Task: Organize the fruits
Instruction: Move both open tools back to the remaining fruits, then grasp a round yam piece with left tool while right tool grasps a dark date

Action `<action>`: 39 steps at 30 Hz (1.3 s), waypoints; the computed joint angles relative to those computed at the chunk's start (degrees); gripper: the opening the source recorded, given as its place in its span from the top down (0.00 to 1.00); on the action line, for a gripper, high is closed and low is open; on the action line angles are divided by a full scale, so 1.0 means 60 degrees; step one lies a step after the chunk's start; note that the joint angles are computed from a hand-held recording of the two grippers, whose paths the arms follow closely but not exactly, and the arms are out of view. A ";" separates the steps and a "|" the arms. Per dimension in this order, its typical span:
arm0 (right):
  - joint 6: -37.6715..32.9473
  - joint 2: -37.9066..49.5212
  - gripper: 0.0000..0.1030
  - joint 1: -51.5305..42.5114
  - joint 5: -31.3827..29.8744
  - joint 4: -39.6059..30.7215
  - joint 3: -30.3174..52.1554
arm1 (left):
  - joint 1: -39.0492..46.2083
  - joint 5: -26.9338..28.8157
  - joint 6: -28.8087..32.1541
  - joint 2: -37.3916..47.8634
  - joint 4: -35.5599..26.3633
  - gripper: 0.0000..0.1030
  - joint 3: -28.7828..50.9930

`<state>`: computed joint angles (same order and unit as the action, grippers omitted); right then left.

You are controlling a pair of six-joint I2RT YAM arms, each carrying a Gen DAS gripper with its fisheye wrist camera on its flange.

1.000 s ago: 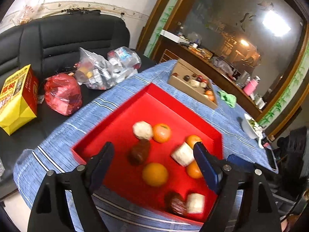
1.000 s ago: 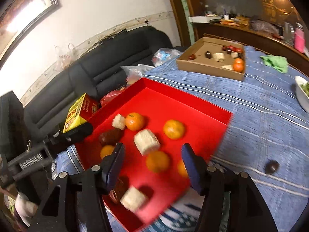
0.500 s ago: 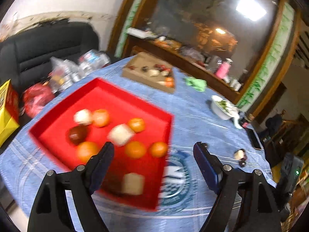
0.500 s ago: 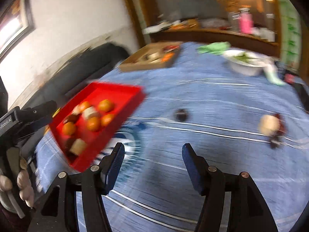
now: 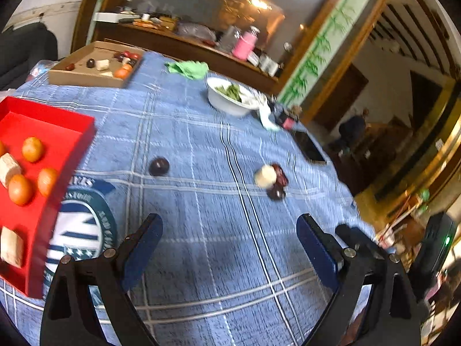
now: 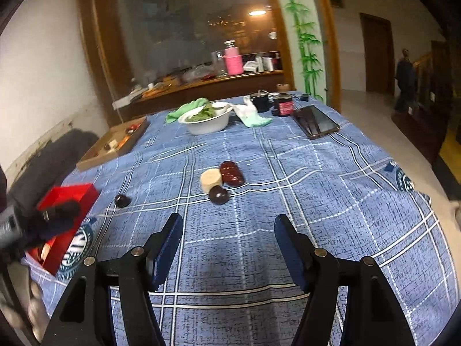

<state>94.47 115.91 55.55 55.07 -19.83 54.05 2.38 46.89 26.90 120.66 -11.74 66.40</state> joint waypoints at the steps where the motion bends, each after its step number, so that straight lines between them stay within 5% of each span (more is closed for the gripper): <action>1: 0.0031 -0.0006 0.31 0.0010 0.0009 0.0229 -0.0133 | -0.0028 -0.0055 0.0038 -0.0028 0.0111 0.09 -0.0145; 6: -0.0531 0.0078 0.31 -0.0185 -0.0384 0.1930 -0.0828 | -0.0003 -0.0112 -0.0186 -0.0209 0.0483 0.09 -0.0509; 15: -0.1445 -0.0021 0.29 -0.0012 -0.0389 0.3342 -0.1333 | 0.0174 -0.0402 -0.0049 -0.0297 0.0395 0.09 -0.0489; 21: -0.3304 -0.0731 0.29 -0.0807 -0.0869 0.0815 -0.0367 | 0.0128 -0.0500 0.0008 0.0101 0.0162 0.09 -0.0126; 24: -0.5528 -0.1106 0.31 -0.2190 -0.1833 0.2590 -0.0871 | 0.0023 -0.0667 0.0237 0.0201 0.0002 0.09 -0.0096; 25: -0.6279 -0.0949 0.43 -0.2940 -0.2356 0.3404 -0.0966 | 0.0014 -0.0706 0.0310 0.0161 -0.0016 0.11 -0.0137; 27: -0.6780 -0.0641 0.57 -0.3958 -0.3342 0.4592 -0.1122 | 0.0107 -0.0634 0.0653 0.0054 -0.0236 0.21 -0.0132; 29: -0.7147 -0.0228 0.57 -0.5013 -0.4863 0.6192 -0.1335 | 0.0208 -0.0679 0.0803 -0.0051 -0.0282 0.23 -0.0116; 39: -0.7568 0.1022 0.58 -0.5973 -0.6003 0.7213 -0.0901 | -0.0475 -0.1292 0.0196 0.0540 -0.0242 0.23 0.0902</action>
<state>49.06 122.04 19.71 19.05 23.45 48.65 -0.47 39.14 28.07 123.90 -13.19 71.81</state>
